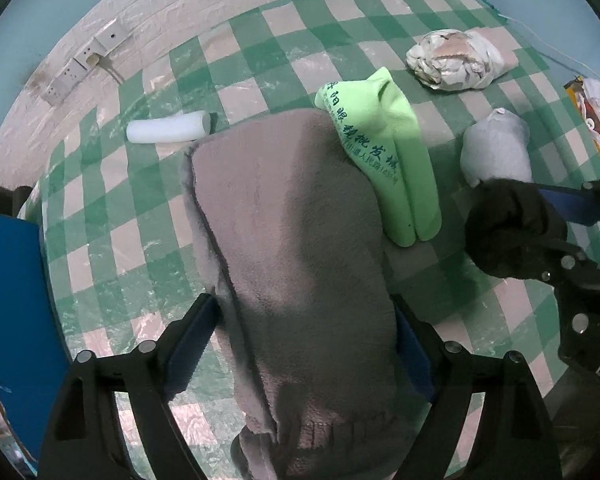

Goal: Organize soft objects
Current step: 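Grasp the grey towel with the left tool while the right tool grasps the black sock, then lift the towel with the left tool while the right tool carries the black sock to the box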

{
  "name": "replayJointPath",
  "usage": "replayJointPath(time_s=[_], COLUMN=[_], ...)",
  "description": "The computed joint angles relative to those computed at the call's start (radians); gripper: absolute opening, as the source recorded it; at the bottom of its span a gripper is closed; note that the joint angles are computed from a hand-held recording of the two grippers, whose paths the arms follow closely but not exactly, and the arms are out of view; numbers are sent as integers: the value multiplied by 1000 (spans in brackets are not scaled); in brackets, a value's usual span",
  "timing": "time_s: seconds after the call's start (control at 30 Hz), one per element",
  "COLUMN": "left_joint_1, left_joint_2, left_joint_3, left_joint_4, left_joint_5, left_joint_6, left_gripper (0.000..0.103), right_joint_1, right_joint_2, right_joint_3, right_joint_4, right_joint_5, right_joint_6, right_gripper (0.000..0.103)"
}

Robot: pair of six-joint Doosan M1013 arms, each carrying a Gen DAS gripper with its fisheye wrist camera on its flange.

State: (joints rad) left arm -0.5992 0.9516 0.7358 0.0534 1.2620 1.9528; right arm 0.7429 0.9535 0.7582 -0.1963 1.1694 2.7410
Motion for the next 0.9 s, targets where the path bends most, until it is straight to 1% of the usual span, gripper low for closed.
replayJointPath(time_s=[0.03, 0.07, 0.13, 0.17, 0.23, 0.3, 0.33, 0.47, 0.9], left_joint_1=[2, 3, 7, 9, 13, 17, 20, 28, 53], left_joint_2=[-5, -8, -16, -19, -25, -30, -33, -43, -125], left_joint_3=[9, 12, 24, 28, 34, 37, 39, 50, 152], left_joint_4=[-7, -11, -26, -30, -40, -48, -54, -54, -27], left_joint_5=[-12, -15, -23, -27, -34, -38, -41, -52, -173], left_joint_6=[8, 11, 22, 24, 28, 27, 26, 24, 9], left_gripper=[72, 68, 54, 50, 36, 28, 26, 25, 24], right_joint_1=[0, 0, 1, 2, 3, 3, 3, 6, 21], right_joint_2=[1, 3, 8, 10, 14, 19, 22, 30, 50], right_joint_3=[-4, -9, -20, -25, -39, -53, -63, -86, -165], right_joint_4=[0, 0, -1, -2, -5, -8, -11, -20, -65], right_joint_5=[1, 3, 9, 11, 18, 24, 30, 40, 60], right_joint_6=[-2, -4, -8, -10, -13, -17, -19, -27, -50], right_gripper=[35, 35, 35, 35, 35, 35, 35, 35, 35])
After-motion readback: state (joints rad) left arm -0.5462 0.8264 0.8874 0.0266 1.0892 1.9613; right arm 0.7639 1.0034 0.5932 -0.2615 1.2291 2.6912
